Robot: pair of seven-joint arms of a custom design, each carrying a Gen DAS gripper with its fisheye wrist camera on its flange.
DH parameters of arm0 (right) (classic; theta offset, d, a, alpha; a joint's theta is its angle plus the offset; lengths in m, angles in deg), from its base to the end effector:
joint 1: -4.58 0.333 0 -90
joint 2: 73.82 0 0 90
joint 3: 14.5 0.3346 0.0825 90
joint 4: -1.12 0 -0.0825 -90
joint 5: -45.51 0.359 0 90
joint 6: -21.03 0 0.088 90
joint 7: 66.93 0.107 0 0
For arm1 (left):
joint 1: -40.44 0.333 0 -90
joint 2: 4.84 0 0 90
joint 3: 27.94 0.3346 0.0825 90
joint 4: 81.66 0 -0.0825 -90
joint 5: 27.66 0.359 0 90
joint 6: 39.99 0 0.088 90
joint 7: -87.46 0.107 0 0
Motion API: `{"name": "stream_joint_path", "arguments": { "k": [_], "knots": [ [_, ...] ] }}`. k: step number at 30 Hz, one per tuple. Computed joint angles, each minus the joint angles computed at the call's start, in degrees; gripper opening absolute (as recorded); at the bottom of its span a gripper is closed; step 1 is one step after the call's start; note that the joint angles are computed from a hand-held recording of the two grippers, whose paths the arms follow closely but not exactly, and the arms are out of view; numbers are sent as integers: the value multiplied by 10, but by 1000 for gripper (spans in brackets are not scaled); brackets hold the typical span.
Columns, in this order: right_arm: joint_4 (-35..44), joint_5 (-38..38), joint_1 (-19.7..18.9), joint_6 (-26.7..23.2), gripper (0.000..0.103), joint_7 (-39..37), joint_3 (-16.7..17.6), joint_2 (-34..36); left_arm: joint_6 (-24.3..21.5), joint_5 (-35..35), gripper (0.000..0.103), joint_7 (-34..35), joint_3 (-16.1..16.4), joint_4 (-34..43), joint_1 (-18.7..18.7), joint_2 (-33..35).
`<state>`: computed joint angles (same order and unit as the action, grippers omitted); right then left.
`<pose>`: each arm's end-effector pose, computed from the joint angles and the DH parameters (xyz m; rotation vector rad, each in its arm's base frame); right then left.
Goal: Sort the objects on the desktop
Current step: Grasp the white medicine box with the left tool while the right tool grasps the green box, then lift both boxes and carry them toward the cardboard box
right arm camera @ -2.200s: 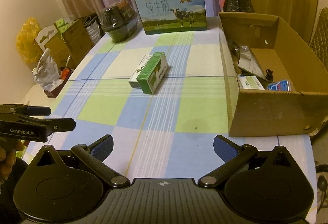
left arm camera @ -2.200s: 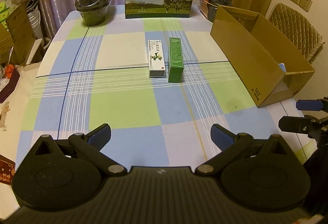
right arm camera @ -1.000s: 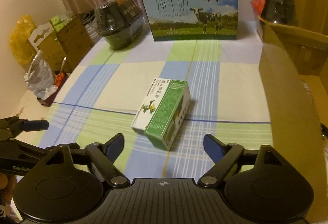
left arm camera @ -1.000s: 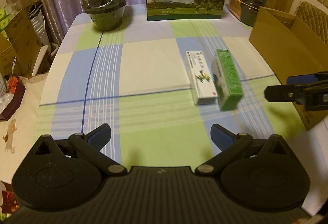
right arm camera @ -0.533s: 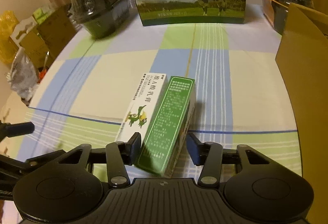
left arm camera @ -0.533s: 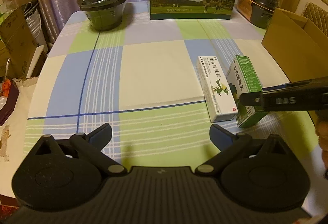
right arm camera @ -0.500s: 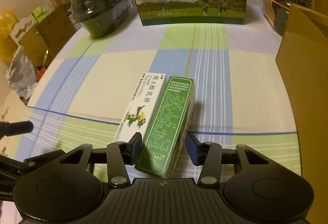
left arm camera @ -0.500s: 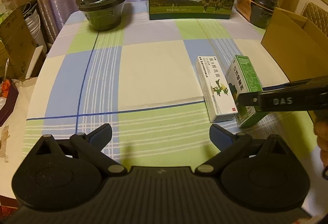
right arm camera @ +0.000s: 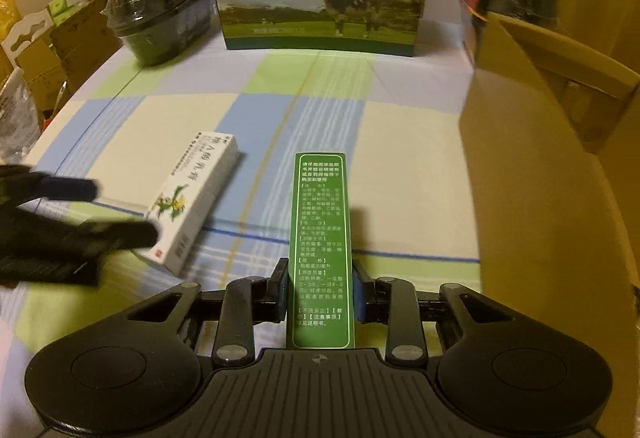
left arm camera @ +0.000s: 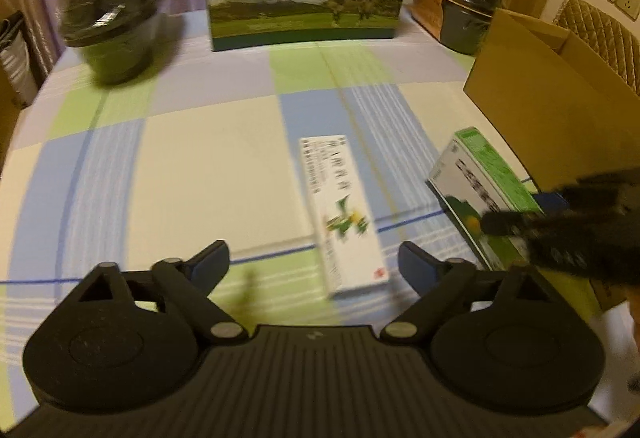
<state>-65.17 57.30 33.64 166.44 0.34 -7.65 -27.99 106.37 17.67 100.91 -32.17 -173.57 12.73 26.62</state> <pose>0.6637 0.4343 0.4092 -2.3573 0.9199 -0.2309 0.6029 -0.3764 0.3804 -2.0394 1.6404 -0.6269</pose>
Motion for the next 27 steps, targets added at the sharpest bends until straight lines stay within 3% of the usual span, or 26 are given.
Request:
{"name": "stream_joint_path", "arguments": {
  "k": [5, 7, 8, 11, 15, 22, 27],
  "knots": [
    [-44, 14, -12, 15, 27, -18, 10, -24, -52, -54, 52, 75, -12, 100, 4, 71],
    [-60, 19, -15, 19, 27, -24, 13, -32, -54, -66, 37, 84, -8, 117, 1, 85],
    [-69, 23, -16, 19, 27, -24, 14, -37, -52, -70, 35, 86, -6, 122, 0, 90],
    [-109, 38, -26, 31, 27, -35, 22, -61, -65, -75, 33, 98, -1, 127, -10, 92],
    [-216, 76, -52, 56, 27, -84, 47, -127, -72, -73, 33, 90, -7, 79, -29, 55],
    [-411, 141, -79, 105, 27, -171, 59, -255, -80, -53, 33, -29, -36, -24, -78, -20],
    [-473, 172, -83, 118, 28, -207, 52, -300, -77, -39, 36, -90, -58, -60, -97, -40]
  ]
}}
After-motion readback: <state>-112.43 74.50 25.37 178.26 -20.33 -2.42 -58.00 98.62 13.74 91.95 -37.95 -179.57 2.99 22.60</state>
